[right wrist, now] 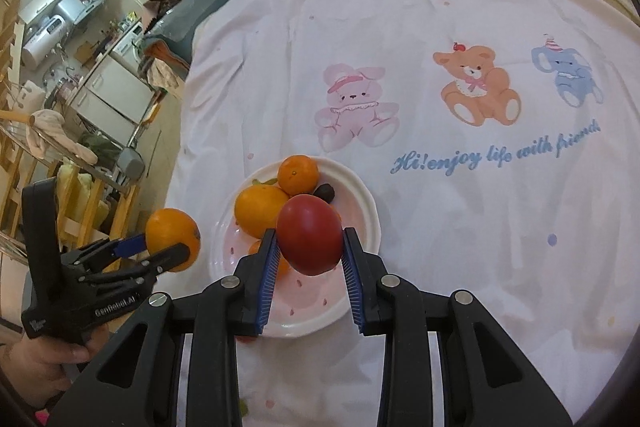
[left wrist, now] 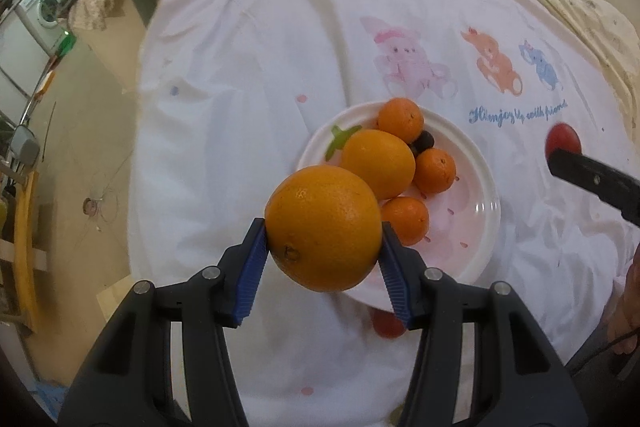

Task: Organize fruits
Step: 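Carry the red tomato and the large orange over the pink plate, then lower the tomato and the orange onto the plate and open both tools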

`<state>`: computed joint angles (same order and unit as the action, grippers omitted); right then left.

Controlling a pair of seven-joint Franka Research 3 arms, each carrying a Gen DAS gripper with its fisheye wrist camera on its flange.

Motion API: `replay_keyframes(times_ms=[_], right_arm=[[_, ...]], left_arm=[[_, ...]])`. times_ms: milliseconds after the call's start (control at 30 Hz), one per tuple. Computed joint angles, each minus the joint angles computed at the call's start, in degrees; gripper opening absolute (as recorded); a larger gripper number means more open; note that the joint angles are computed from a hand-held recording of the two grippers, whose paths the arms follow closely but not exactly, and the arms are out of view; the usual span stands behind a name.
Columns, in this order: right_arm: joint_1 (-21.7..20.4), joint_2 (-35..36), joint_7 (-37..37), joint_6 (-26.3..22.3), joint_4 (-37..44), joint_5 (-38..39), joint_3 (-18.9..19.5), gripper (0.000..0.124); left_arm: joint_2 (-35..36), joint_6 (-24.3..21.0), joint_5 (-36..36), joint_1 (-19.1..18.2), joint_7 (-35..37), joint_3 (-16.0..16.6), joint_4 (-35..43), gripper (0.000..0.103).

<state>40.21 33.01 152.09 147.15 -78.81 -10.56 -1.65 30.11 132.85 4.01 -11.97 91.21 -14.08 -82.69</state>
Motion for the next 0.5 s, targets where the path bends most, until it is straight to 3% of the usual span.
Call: replay_keyframes(times_ms=[267,500], right_arm=[[-3.24,6.70,-6.82,-4.93,7.93,5.96,2.28,0.033],[-4.71,10.48,-10.68,-5.09,11.85,10.57,3.36,0.033]], left_arm=[[5.54,-6.04,-0.24,-1.06,0.58,-0.13,6.43,0.050],[6.67,-6.90,-0.19,-1.39,0.27,0.05,8.04,0.050]])
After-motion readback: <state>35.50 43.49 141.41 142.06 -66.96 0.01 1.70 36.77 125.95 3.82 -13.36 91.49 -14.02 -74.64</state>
